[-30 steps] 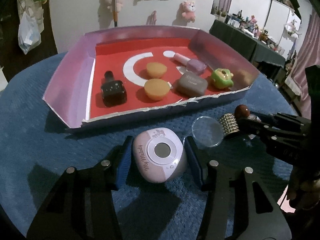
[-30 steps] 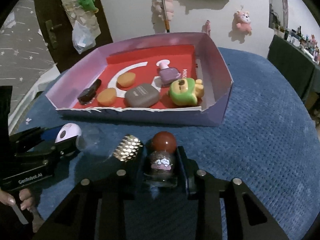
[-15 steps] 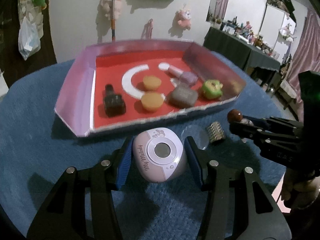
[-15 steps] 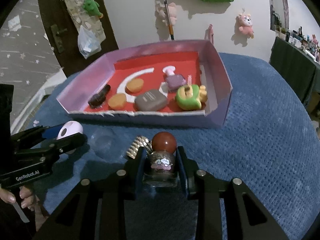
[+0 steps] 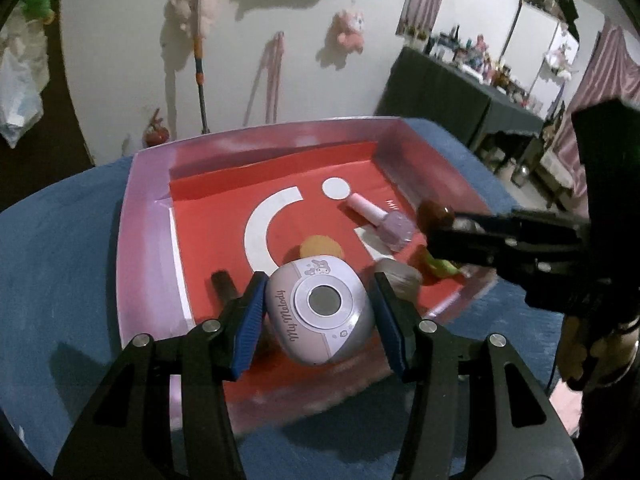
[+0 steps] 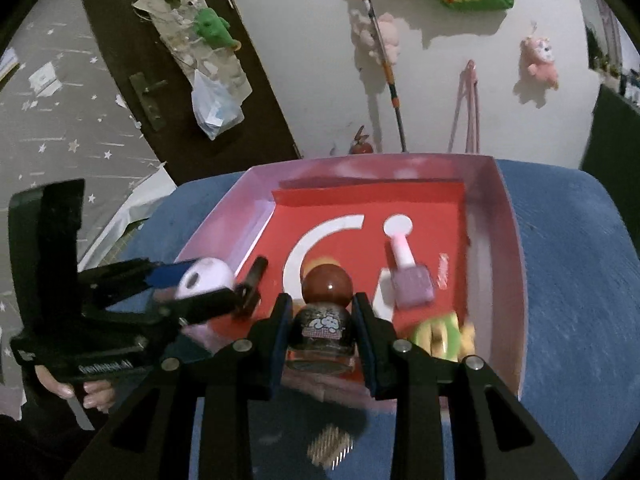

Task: Organize rigid objects
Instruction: 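Carry the white compact and glass jar into the red box with both grippers, then open both grippers to release the compact and jar inside the box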

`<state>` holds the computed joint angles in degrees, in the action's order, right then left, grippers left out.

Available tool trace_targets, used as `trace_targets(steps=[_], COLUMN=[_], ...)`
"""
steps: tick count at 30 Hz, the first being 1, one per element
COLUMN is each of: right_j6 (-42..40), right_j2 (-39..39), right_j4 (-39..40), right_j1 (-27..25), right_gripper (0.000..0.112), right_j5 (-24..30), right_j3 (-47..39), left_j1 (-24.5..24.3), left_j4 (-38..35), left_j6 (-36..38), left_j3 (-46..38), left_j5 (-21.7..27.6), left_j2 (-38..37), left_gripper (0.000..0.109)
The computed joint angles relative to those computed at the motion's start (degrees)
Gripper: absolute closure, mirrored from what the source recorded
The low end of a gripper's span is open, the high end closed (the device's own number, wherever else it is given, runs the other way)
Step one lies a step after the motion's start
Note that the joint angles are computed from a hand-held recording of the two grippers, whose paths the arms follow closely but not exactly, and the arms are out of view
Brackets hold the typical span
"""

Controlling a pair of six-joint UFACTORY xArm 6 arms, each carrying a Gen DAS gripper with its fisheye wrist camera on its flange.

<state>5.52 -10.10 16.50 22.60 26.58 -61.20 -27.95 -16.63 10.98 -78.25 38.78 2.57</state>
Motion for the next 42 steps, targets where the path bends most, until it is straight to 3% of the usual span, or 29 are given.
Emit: trace_targets(steps=[10, 20, 24, 42], right_j6=[-4.9, -3.6, -3.0, -3.9], right_j2=[20.6, 30.4, 32.1, 35.6], right_j4=[0.8, -4.7, -5.8, -6.2], right_j1=[-3.1, -3.5, -3.5, -3.9], right_gripper=[0.079, 0.079, 0.079, 0.079], right_j5=[13.8, 22.7, 24.8, 28.2], right_j3=[-23.5, -36.6, -38.9, -43.8], left_j1=[2.5, 2.4, 2.4, 1.5], left_j4=[1.0, 3.8, 5.4, 9.7], left_j6=[1.1, 0.2, -2.9, -4.2], left_j3=[-16.4, -23.6, -28.0, -29.5], left_j5=[10.8, 15.7, 18.7, 19.8], left_j2=[14.3, 19.6, 22.2, 23.6], left_gripper=[0.059, 0.059, 0.059, 0.059])
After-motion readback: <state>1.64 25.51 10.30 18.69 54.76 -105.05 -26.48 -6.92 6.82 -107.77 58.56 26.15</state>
